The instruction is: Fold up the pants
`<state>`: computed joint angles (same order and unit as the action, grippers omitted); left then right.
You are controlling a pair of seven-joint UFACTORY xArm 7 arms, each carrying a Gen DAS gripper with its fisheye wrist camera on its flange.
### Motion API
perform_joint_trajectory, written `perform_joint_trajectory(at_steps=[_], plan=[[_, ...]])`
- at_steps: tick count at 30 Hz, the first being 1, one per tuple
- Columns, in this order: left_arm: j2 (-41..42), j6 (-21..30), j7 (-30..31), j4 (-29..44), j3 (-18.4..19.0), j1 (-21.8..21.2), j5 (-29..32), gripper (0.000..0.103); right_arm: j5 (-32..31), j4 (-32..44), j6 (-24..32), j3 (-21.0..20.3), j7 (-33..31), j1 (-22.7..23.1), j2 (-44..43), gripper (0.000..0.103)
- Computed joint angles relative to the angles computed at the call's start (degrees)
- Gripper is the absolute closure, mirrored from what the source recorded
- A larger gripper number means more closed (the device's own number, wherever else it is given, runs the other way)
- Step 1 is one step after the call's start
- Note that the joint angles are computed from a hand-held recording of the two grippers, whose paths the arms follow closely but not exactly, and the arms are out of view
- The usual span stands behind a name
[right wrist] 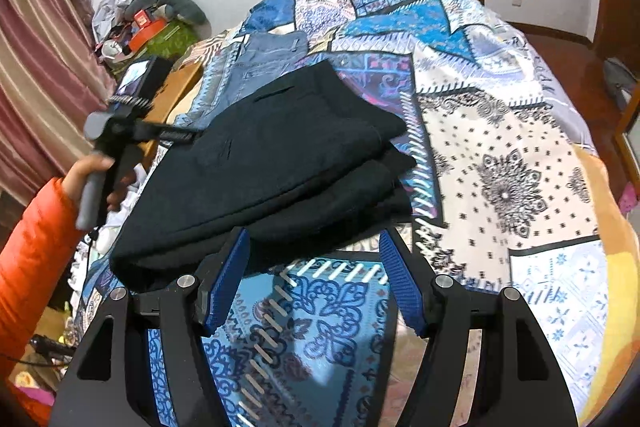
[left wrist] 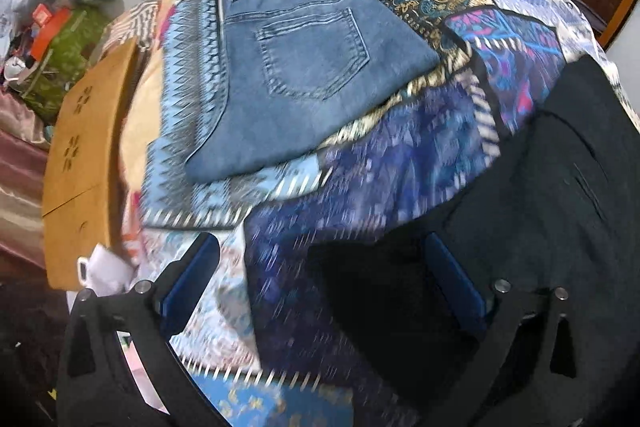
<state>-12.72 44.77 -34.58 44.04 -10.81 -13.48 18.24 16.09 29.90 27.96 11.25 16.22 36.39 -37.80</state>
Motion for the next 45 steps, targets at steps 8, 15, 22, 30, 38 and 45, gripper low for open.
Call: perform_joint_trajectory(at_steps=[8, 15, 22, 30, 38, 45], plan=[[-16.72, 2.24, 1.36, -11.39, -0.89, -3.6, -8.07, 0.0, -2.11, -0.92, 1.21, 1.6, 2.14, -0.81, -4.95, 0.039], [-26.17, 2.87, -0.4, -16.52, -3.27, -6.7, -14.14, 0.0, -3.81, -0.84, 2.59, 3.13, 4.18, -0.84, -7.1, 0.039], [-30.54, 4.36, -4.54, -16.45, -5.49, -7.03, -14.93, 0.008, -4.94, -0.66, 1.3, 4.39, 5.94, -0.2, -6.47, 0.039], [-32.58, 1.07, -4.68, -15.23, -6.45, -7.99, -15.23, 0.011, -6.62, 0.09, -3.1, 5.61, 6.68, 0.52, -2.08, 0.039], [-29.79, -1.95, -4.44, -17.58, -7.2, -9.83, -13.64, 0.017, -9.64, 0.9, -3.25, 6.21, 6.29, 0.49, 0.78, 0.04], [-34.21, 2.84, -4.21, -19.48, -7.47, -8.92, -11.54, 0.017, -10.1, -2.11, -1.48, 4.78, 7.7, -0.19, -2.71, 0.041]])
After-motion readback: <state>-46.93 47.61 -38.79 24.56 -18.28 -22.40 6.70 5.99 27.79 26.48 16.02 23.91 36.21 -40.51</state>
